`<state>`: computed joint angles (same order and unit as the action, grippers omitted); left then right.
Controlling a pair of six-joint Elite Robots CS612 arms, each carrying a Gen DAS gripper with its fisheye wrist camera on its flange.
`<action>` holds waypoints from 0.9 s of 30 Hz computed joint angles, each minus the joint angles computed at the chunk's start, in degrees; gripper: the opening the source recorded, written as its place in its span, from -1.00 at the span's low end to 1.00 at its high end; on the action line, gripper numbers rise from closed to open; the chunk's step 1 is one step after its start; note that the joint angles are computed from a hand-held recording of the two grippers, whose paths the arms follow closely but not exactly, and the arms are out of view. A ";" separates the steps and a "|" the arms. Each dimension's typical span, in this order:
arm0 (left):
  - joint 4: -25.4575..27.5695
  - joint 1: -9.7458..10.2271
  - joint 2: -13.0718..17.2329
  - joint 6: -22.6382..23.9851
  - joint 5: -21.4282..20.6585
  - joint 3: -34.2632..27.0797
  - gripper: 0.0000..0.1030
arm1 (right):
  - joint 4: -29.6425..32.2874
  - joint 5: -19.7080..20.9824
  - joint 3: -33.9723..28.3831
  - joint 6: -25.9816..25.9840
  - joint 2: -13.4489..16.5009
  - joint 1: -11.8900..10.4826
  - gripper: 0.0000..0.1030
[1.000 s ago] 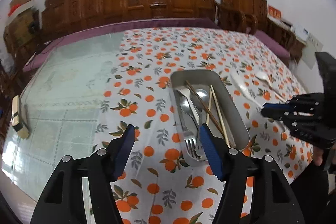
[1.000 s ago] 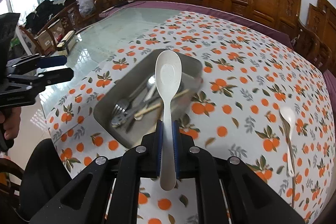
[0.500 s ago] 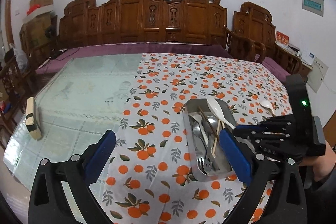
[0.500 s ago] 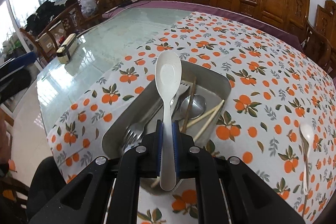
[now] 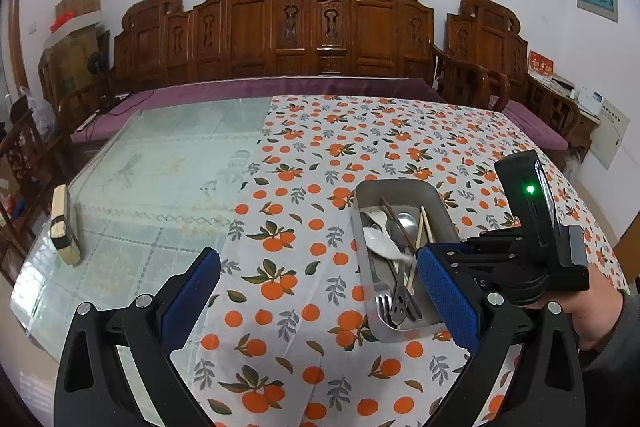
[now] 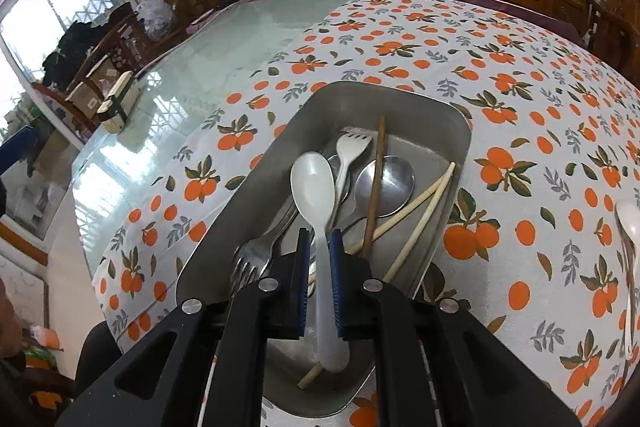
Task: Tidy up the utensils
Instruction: 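Lower the white plastic spoon into the tray and open the right tool, then reach the right tool to the long wooden chopstick and grasp it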
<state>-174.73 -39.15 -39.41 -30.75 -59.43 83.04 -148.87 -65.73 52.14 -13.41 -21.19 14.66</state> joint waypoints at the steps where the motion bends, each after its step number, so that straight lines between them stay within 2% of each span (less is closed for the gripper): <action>1: 0.32 -0.04 0.15 0.11 0.02 -0.30 0.85 | -0.22 0.77 0.16 -0.68 -0.08 -0.12 -0.76; 6: 1.87 -0.50 0.71 1.03 0.81 -1.37 0.85 | -1.43 4.07 1.68 -2.60 -1.04 -0.95 -0.76; 9: 2.80 -0.77 1.10 0.89 0.45 -2.13 0.85 | -4.32 5.90 4.28 -2.11 -2.46 -1.93 -0.76; 12: 3.57 -1.14 1.66 1.34 0.07 -3.25 0.85 | -7.87 6.08 7.68 -2.44 -4.30 -2.99 -0.75; 14: 4.12 -1.43 2.09 1.81 -0.17 -4.18 0.85 | -10.29 5.33 10.18 -3.28 -5.59 -3.80 -0.76; 17: 4.20 -1.89 2.84 2.46 -0.76 -5.63 0.85 | -14.20 2.34 14.52 -5.29 -7.57 -5.48 -0.51; 21: 5.27 -2.68 4.41 3.46 -1.79 -8.46 0.85 | -15.24 -1.46 18.14 -7.74 -9.12 -7.72 -0.51; 27: 7.04 -3.60 7.12 4.54 -4.01 -13.14 0.85 | -15.52 -7.45 20.99 -8.18 -9.89 -11.34 -0.51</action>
<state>-167.69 -42.74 -32.29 -26.21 -63.45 69.90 -164.39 -73.18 73.13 -21.59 -31.08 3.32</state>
